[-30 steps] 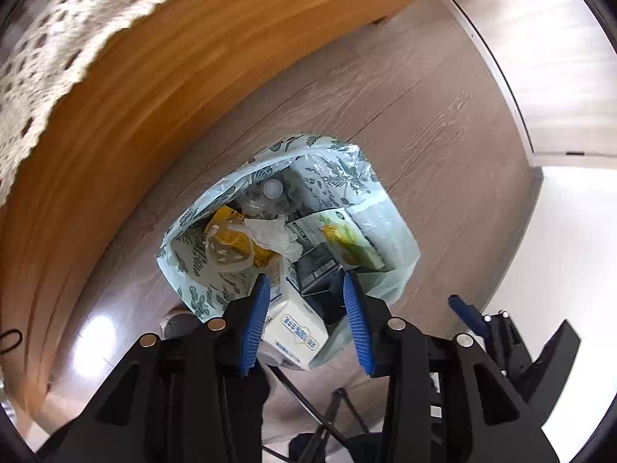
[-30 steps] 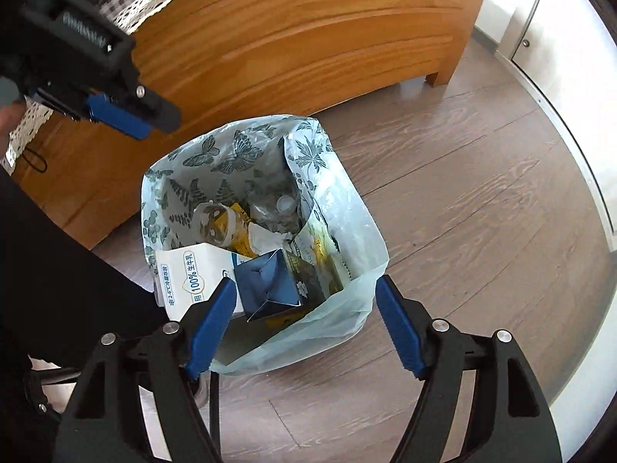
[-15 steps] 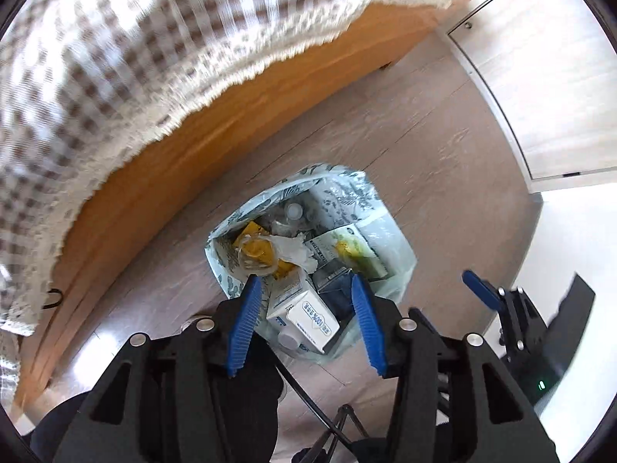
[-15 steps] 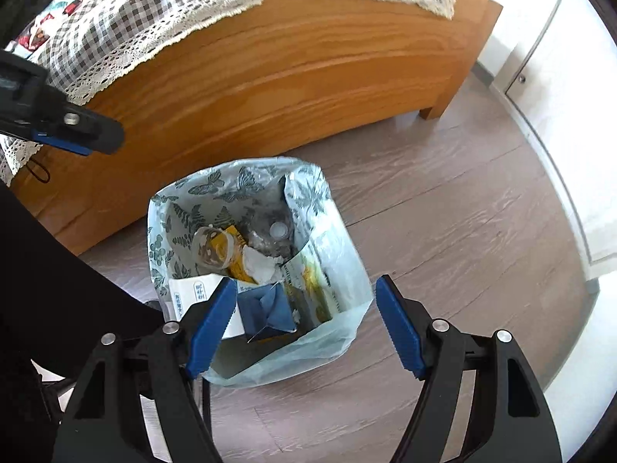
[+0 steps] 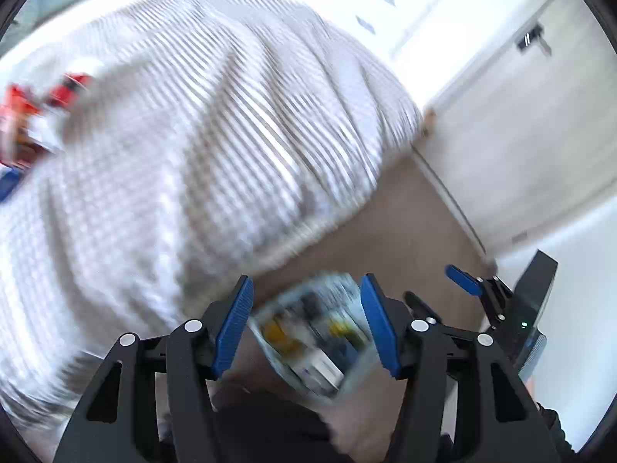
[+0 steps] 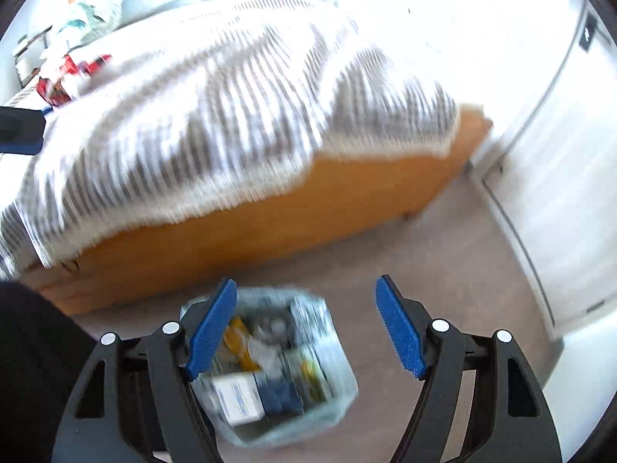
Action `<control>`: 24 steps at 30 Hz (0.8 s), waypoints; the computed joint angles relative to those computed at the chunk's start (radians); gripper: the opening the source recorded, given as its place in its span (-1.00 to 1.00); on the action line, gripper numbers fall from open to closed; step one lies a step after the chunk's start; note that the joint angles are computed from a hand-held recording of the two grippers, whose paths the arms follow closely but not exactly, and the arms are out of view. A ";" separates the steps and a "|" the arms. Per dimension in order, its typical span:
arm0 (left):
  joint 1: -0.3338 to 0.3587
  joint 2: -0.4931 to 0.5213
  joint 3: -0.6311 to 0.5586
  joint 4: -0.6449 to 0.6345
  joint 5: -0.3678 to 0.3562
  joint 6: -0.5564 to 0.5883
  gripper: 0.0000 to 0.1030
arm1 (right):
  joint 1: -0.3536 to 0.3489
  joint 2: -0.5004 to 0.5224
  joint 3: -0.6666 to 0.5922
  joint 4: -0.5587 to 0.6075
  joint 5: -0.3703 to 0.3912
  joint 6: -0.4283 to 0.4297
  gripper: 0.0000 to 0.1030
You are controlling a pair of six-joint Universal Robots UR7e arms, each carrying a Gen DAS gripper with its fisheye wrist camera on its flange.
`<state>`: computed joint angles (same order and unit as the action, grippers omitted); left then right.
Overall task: Collect trash
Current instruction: 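Move both open tools back to the trash on the bed, then grasp the red snack wrapper with the left tool while the right tool grasps the clear plastic container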
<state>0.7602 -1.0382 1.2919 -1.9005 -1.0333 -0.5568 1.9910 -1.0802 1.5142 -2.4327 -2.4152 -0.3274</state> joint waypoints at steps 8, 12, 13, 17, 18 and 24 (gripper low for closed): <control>0.063 -0.187 0.024 -0.074 0.314 0.023 0.23 | 0.088 0.219 -0.260 -0.109 0.089 -0.128 0.39; 0.160 -0.201 -0.075 0.083 0.387 -0.117 0.24 | 0.115 0.298 -0.345 -0.119 0.151 -0.152 0.39; 0.183 -0.196 -0.097 0.111 0.395 -0.129 0.24 | 0.118 0.315 -0.360 -0.114 0.165 -0.156 0.39; 0.289 -0.143 -0.191 0.040 0.217 -0.071 0.24 | 0.130 0.371 -0.397 -0.075 0.206 -0.174 0.39; 0.309 -0.121 -0.214 0.027 0.168 -0.067 0.24 | 0.133 0.381 -0.399 -0.074 0.209 -0.186 0.39; 0.346 -0.077 -0.219 -0.071 0.074 -0.033 -0.67 | 0.153 0.410 -0.409 -0.041 0.232 -0.170 0.39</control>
